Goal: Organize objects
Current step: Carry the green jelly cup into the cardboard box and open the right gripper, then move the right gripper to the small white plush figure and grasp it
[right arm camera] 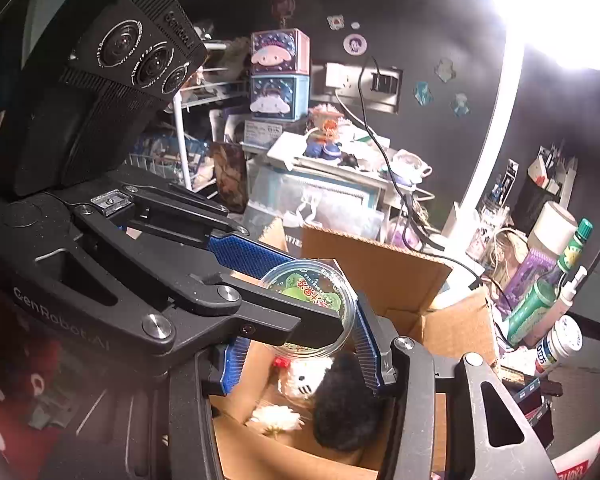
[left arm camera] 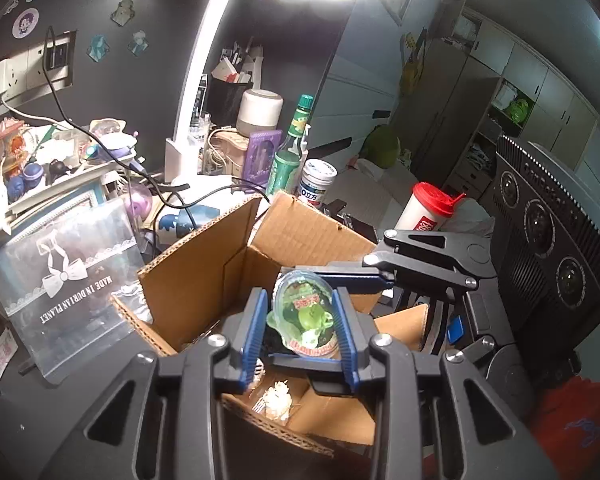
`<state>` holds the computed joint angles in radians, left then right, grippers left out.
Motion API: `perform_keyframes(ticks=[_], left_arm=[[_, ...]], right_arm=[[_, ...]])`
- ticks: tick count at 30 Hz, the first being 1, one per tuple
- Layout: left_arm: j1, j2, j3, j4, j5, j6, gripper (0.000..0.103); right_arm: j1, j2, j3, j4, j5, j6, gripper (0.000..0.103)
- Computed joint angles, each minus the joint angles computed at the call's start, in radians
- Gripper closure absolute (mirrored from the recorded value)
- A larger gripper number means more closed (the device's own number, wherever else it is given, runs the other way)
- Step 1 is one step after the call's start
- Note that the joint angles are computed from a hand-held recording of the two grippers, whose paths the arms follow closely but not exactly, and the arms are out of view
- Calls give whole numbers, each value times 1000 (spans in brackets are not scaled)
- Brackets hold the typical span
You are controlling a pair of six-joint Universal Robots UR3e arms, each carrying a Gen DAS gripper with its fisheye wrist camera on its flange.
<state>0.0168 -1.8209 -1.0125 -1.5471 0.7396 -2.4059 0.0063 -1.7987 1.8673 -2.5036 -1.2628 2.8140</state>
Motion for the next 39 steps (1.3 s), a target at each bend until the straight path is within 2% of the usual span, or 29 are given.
perform_keyframes(ticks=[2, 3, 4, 5, 10, 19, 23, 32, 39], left_arm=[[-9, -19, 21, -5, 4, -8, 71], [-10, -22, 25, -4, 7, -12, 64], [-11, -22, 23, 8, 9, -19, 46], [-5, -10, 5, 30, 9, -27, 34], [45, 61, -78, 86, -5, -20, 27], [275, 276, -327, 143, -71, 39, 23], [422, 390, -445, 110, -102, 119, 22], [739, 543, -652, -55, -130, 376, 19], [844, 546, -801, -9, -60, 455, 19]], right_arm=[[-6, 7, -10, 24, -6, -11, 60], [-3, 18, -24, 42, -13, -14, 58], [-3, 22, -27, 49, -16, -15, 51], [-13, 9, -11, 46, -12, -20, 48], [-22, -15, 6, 46, -9, -14, 47], [73, -5, -15, 4, -18, 35, 47], [178, 36, -39, -56, -24, 78, 47], [448, 307, -146, -211, -81, 175, 47], [523, 511, -183, -267, -37, 223, 47]])
